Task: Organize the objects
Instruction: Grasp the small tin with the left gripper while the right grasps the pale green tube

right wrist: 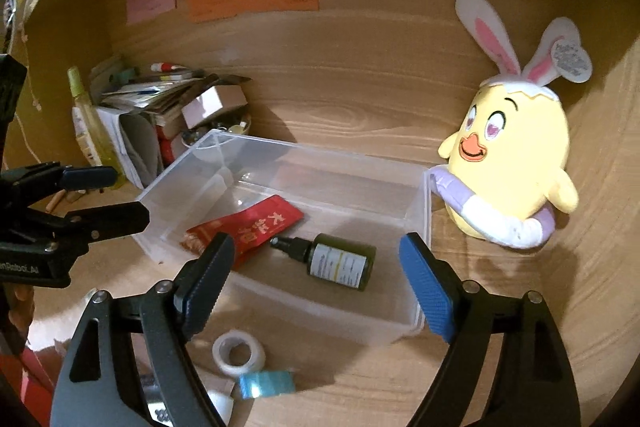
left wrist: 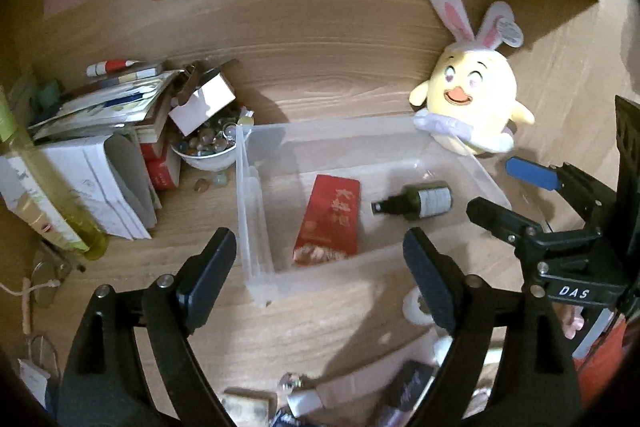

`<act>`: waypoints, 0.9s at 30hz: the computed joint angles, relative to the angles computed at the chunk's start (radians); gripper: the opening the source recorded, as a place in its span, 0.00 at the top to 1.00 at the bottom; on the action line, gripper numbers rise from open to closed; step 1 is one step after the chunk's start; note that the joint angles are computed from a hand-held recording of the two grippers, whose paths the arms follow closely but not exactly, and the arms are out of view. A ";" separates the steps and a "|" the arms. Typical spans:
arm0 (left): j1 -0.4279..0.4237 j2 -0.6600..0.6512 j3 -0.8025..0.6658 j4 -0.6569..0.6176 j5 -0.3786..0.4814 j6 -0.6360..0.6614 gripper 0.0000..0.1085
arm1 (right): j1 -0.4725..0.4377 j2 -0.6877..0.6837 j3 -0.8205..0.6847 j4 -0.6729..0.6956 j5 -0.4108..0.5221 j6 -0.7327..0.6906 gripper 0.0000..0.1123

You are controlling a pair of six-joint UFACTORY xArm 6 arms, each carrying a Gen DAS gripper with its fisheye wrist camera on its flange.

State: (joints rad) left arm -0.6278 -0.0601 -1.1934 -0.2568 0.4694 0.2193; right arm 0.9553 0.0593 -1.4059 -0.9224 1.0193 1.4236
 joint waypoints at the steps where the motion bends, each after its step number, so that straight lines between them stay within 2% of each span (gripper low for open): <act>1: -0.001 -0.016 0.019 -0.007 -0.004 0.010 0.18 | 0.009 -0.004 0.003 -0.004 0.006 0.008 0.27; 6: -0.001 -0.093 0.116 -0.052 -0.025 0.068 0.14 | 0.057 -0.018 0.016 -0.016 0.039 0.060 0.26; 10: 0.005 -0.136 0.187 -0.012 -0.032 0.057 0.14 | 0.096 -0.027 0.028 -0.025 0.074 0.100 0.26; 20: 0.045 -0.217 0.331 -0.078 -0.002 0.099 0.14 | 0.169 -0.027 0.066 0.004 0.140 0.181 0.26; 27: 0.086 -0.260 0.421 -0.123 -0.017 0.102 0.14 | 0.191 -0.057 0.143 0.070 0.130 0.248 0.26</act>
